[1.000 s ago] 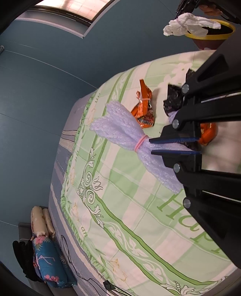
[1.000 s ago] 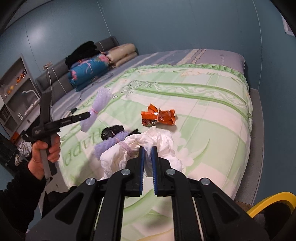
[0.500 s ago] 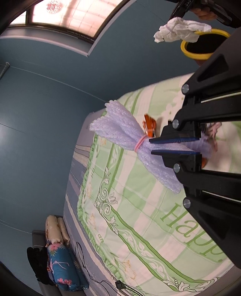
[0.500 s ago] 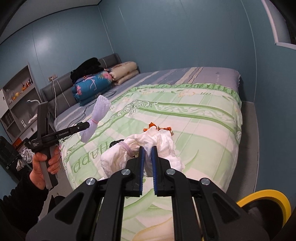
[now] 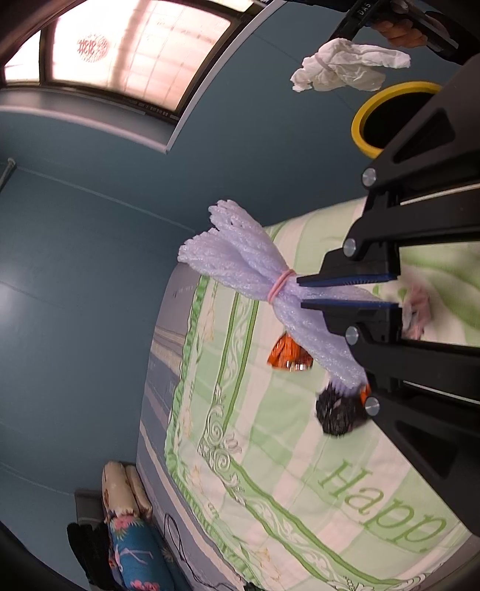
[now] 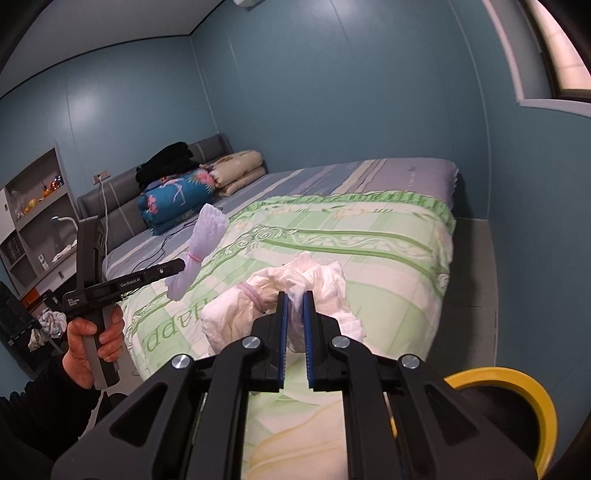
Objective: Collect trash
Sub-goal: 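Carry the foam net and white tissue over the yellow-rimmed bin with both tools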
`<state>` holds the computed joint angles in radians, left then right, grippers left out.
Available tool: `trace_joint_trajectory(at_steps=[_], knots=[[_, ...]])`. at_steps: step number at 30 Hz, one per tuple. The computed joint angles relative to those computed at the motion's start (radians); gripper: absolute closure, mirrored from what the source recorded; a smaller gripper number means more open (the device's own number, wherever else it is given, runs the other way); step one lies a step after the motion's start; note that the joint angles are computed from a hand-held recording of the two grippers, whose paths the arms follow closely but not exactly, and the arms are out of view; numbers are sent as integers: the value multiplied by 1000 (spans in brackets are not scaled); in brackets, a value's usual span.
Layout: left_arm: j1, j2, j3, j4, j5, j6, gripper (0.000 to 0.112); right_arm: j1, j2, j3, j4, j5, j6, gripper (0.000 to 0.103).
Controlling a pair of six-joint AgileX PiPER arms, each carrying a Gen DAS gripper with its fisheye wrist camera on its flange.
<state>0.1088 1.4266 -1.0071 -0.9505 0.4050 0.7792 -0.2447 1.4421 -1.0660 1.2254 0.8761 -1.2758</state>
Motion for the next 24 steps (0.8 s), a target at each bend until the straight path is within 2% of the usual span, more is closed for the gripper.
trace_joint_trajectory(at_steps=[5, 7, 13, 19, 24], knots=[[-102, -6, 4, 19, -33, -42, 106, -91, -86, 86, 35, -22, -92, 96], [-138, -2, 1, 18, -37, -47, 106, -113, -152, 153, 72, -84, -174, 96], [-267, 40, -49, 74, -47, -113, 106, -174, -319, 318, 177, -199, -371, 96], [-397, 98, -111, 176, -75, -236, 106, -283, -427, 416, 254, -205, -495, 96], [-487, 138, -145, 256, -104, -351, 106, -404, -438, 468, 307, -140, -598, 96]])
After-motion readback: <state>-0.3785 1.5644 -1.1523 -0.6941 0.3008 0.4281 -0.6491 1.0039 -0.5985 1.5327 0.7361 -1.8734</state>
